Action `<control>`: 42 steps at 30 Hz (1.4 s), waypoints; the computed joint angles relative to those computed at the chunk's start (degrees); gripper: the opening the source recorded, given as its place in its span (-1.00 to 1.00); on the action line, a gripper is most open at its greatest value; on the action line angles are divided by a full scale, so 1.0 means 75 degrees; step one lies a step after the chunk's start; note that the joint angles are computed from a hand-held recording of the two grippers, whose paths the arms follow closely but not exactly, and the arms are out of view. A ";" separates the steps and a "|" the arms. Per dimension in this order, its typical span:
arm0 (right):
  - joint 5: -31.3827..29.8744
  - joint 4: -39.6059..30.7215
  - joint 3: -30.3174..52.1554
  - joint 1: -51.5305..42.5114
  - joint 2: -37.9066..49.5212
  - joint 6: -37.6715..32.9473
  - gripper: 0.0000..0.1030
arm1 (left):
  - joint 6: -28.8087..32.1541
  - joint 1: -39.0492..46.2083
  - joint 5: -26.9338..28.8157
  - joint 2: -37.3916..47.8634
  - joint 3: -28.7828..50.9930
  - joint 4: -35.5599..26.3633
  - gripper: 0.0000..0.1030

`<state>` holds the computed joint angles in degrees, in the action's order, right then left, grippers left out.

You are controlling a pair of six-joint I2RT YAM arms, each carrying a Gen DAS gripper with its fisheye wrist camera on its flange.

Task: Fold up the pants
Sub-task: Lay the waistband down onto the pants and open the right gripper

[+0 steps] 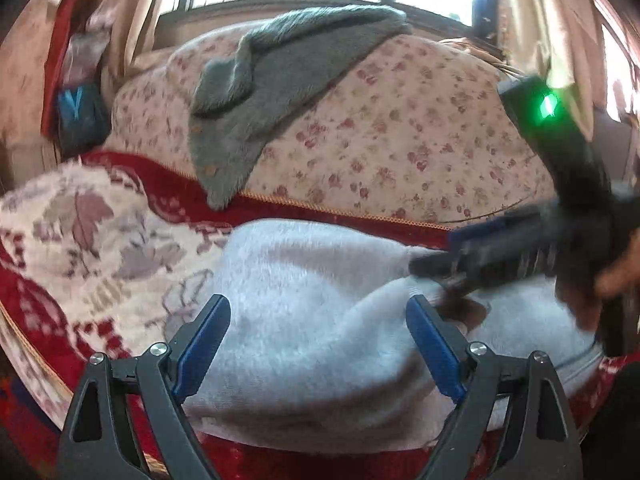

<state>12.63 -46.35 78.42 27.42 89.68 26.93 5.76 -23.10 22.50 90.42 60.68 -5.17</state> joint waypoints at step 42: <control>0.2717 -0.4263 -0.3956 0.4998 -0.6413 0.8534 0.79 | -0.0102 -0.2792 -0.1179 -0.0020 0.0393 -0.0596 0.77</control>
